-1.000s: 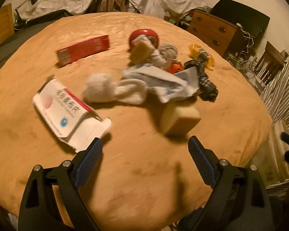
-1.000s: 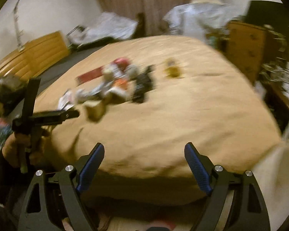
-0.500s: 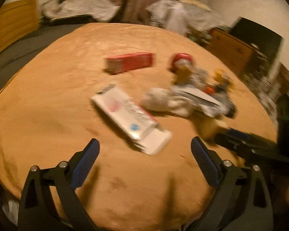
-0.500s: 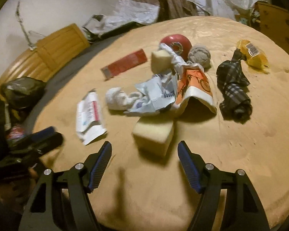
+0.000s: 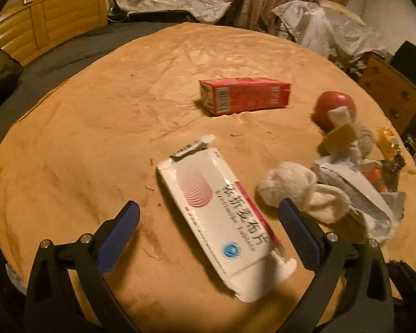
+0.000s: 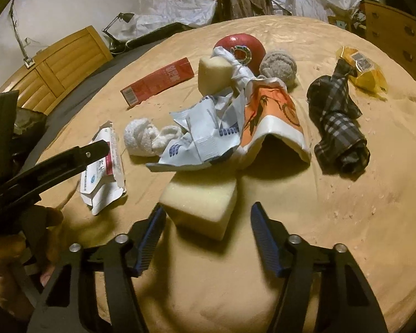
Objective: Collect trash
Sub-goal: 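Move both tools back over the trash pile on the bed, then grasp the yellow sponge with the right tool while the left tool grasps the white medicine box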
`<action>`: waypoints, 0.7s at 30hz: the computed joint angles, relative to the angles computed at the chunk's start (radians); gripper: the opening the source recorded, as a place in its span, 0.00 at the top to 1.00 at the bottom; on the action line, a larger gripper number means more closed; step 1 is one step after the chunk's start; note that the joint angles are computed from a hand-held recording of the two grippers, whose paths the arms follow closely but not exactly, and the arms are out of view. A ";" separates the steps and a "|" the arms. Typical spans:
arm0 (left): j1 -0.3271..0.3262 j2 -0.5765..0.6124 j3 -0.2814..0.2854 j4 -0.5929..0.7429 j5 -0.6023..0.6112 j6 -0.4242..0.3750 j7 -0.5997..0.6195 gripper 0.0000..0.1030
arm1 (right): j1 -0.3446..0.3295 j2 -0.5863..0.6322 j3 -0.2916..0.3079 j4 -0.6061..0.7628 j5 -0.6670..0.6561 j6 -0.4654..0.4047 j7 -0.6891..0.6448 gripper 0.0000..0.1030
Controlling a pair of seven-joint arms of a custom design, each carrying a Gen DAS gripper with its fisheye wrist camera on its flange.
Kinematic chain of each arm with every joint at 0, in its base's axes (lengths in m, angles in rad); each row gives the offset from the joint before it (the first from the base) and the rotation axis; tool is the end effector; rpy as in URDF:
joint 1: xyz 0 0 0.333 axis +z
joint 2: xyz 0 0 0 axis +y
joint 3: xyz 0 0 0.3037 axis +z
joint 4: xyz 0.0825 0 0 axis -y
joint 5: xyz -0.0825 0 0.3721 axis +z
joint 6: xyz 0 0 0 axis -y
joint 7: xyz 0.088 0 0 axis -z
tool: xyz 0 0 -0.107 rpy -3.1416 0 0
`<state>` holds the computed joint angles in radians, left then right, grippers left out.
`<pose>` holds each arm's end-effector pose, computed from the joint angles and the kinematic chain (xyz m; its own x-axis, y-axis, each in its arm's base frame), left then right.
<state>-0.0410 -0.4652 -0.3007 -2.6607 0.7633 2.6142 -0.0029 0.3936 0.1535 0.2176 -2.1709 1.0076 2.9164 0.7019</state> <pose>0.3817 -0.1505 0.4136 0.5520 -0.8253 0.1188 -0.5898 -0.4872 -0.6441 0.4971 0.2813 0.3656 0.5717 -0.7792 -0.2570 -0.7184 -0.3241 -0.6155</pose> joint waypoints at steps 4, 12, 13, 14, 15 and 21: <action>-0.015 -0.016 0.041 -0.040 -0.022 0.054 0.065 0.36 | -0.001 -0.003 0.004 0.002 0.014 0.003 -0.033 0.56; -0.113 -0.060 0.131 -0.106 -0.146 0.215 0.422 0.53 | -0.006 -0.111 -0.019 -0.082 0.192 -0.021 -0.235 0.58; -0.107 -0.061 0.125 -0.108 -0.174 0.210 0.421 0.51 | -0.002 -0.124 -0.028 -0.093 0.215 -0.024 -0.253 0.58; -0.103 -0.059 0.138 -0.121 -0.217 0.231 0.413 0.45 | 0.001 -0.135 -0.038 -0.103 0.233 -0.027 -0.262 0.58; -0.095 -0.064 0.142 -0.138 -0.253 0.248 0.399 0.26 | 0.005 -0.143 -0.047 -0.111 0.246 -0.031 -0.267 0.58; -0.028 -0.052 0.047 -0.118 -0.361 0.236 0.287 0.08 | 0.020 -0.143 -0.067 -0.126 0.251 -0.042 -0.251 0.58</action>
